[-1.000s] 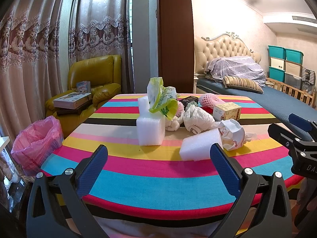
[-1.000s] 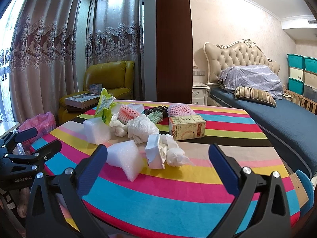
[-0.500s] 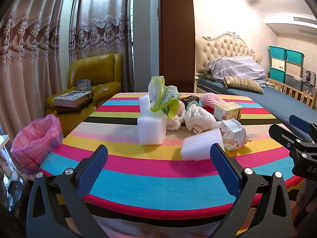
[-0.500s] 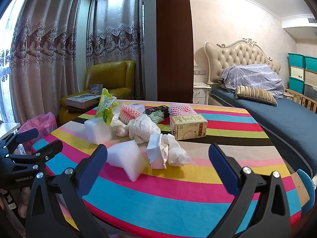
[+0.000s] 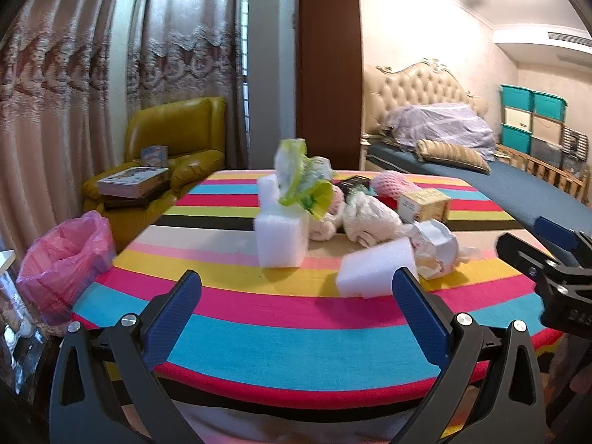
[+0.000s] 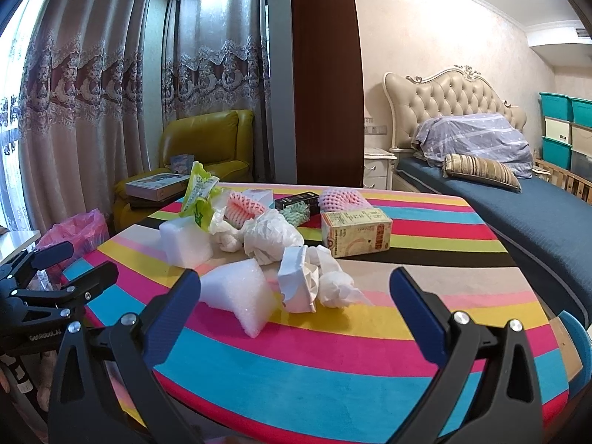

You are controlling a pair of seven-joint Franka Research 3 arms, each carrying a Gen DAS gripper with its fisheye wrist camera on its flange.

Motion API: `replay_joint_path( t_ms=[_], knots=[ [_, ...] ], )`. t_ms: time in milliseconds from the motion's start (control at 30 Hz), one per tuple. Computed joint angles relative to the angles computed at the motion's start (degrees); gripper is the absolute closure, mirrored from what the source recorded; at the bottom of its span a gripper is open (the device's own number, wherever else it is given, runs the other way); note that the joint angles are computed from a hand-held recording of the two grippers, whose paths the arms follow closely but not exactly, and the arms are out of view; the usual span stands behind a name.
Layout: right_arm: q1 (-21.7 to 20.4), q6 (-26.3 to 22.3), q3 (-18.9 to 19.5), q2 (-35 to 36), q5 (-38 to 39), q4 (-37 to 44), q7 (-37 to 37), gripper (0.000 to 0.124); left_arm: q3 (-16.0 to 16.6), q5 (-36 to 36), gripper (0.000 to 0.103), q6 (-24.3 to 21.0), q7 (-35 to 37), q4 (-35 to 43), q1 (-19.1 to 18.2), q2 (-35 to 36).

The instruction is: Collect trash

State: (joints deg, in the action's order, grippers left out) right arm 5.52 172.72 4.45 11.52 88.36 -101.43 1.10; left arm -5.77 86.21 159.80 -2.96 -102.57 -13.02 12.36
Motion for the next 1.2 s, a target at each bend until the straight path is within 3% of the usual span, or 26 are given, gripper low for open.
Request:
replay_joint_path(
  t_ms=[267, 400, 467, 600, 700, 800, 867, 900, 933, 1033, 1200],
  knots=[
    [-0.09, -1.04, -0.65, 3.97, -19.66, 1.46, 19.72, 0.025, 0.29, -5.47, 0.006, 0.42, 5.80, 0.25, 0.41, 0.65],
    [0.79, -6.57, -4.26, 8.48, -34.72, 6.04, 36.99, 0.026, -0.09, -18.30, 0.006, 3.38, 18.65, 2.49, 2.66, 3.69],
    [-0.15, -8.75, -3.61, 10.33, -37.26, 8.70, 39.39, 0.031, -0.54, -24.68, 0.006, 3.17, 26.75, 3.85, 3.23, 5.46],
    [0.13, -11.49, -3.84, 14.51, -45.58, 14.16, 45.42, 0.049, -0.20, -30.83, 0.007, 2.27, 36.52, 5.49, 2.72, 7.70],
    [-0.81, -15.66, -2.85, 17.90, -49.75, 19.36, 48.97, 0.063, 0.45, -34.57, 0.013, 1.90, 41.28, 6.53, 2.04, 8.89],
    [-0.81, -18.13, -2.84, 20.44, -54.97, 22.83, 52.81, 0.073, -0.89, -41.58, 0.021, 2.53, 48.67, 7.23, 3.07, 9.97],
    [-1.63, -17.91, -1.90, 20.81, -56.87, 22.98, 53.40, 0.085, -2.74, -47.32, 0.024, 3.05, 54.07, 8.08, 4.31, 10.93],
    [-3.46, -17.67, 0.19, 20.54, -55.52, 22.54, 51.40, 0.086, -3.78, -49.99, 0.026, 3.50, 56.79, 8.55, 4.94, 11.49],
    [-5.51, -17.14, 2.51, 20.01, -53.08, 21.71, 48.87, 0.095, -4.31, -51.88, 0.028, 3.66, 58.84, 9.13, 5.09, 12.04],
    [-10.75, -16.04, 7.58, 18.01, -44.04, 19.49, 40.66, 0.095, -5.42, -56.18, 0.029, 3.80, 64.38, 12.09, 4.36, 14.41],
    [-12.53, -17.08, 7.29, 15.43, -35.91, 17.89, 34.69, 0.095, -6.90, -61.90, 0.028, 4.06, 72.59, 17.62, 2.39, 18.50]
  ],
)
